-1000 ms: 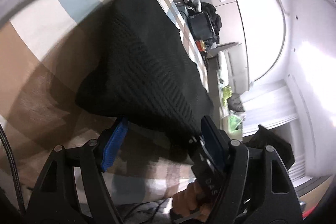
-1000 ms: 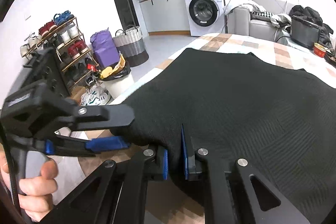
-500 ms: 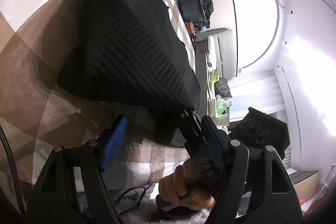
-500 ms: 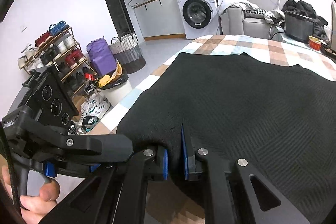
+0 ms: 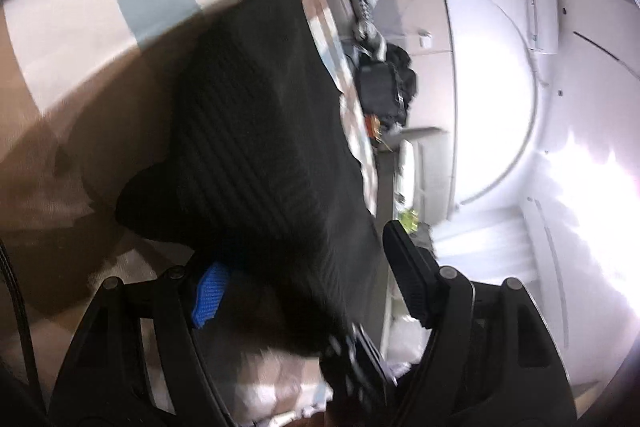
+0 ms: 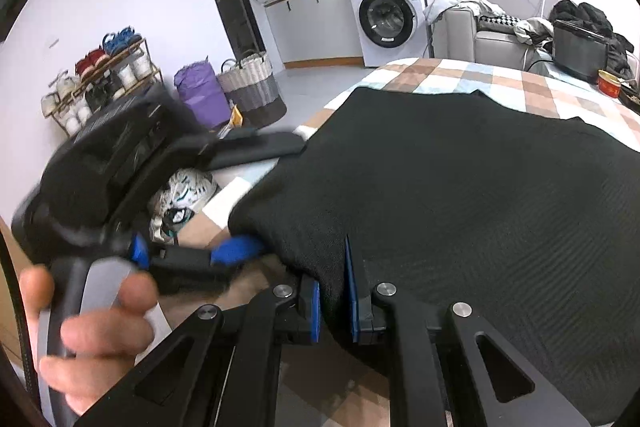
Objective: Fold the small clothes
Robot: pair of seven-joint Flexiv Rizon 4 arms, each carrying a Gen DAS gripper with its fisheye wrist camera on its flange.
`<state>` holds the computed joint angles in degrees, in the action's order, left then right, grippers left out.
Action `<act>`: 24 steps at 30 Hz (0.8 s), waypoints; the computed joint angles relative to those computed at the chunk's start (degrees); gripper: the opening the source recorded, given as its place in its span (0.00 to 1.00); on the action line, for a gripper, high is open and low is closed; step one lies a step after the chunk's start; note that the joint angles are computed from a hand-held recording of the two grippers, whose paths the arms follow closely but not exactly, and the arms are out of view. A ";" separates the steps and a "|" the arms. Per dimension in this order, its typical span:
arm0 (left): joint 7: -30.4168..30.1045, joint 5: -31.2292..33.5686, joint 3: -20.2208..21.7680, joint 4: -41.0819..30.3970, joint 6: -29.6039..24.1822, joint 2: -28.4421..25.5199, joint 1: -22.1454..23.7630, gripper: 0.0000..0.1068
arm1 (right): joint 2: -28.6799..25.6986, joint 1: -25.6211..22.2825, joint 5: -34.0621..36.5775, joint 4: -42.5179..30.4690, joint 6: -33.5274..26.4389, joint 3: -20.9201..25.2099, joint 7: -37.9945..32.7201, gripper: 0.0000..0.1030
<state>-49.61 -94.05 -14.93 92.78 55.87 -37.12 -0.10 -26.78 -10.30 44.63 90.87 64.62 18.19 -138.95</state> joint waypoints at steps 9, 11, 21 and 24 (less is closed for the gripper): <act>-2.91 9.86 0.64 -5.50 13.48 -2.66 -3.46 0.22 | -0.39 0.18 -2.35 0.72 -2.61 -0.56 -0.73 0.11; -2.72 13.96 0.26 -6.48 15.01 -2.86 -3.76 0.20 | 0.02 -0.95 -2.06 0.44 -4.96 -0.33 -1.86 0.14; -3.70 40.11 0.09 -18.90 15.68 -6.48 -8.82 0.19 | 4.24 -7.41 5.84 1.15 -6.89 -7.07 -3.77 0.40; -4.41 49.38 0.64 -24.78 11.35 -8.63 -12.17 0.19 | 3.69 -8.00 3.88 1.69 -2.69 -10.13 0.85 0.40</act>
<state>-54.02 -44.67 -14.29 67.99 67.21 -45.75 -12.27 -23.10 -18.31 48.50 92.56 61.93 8.05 -138.10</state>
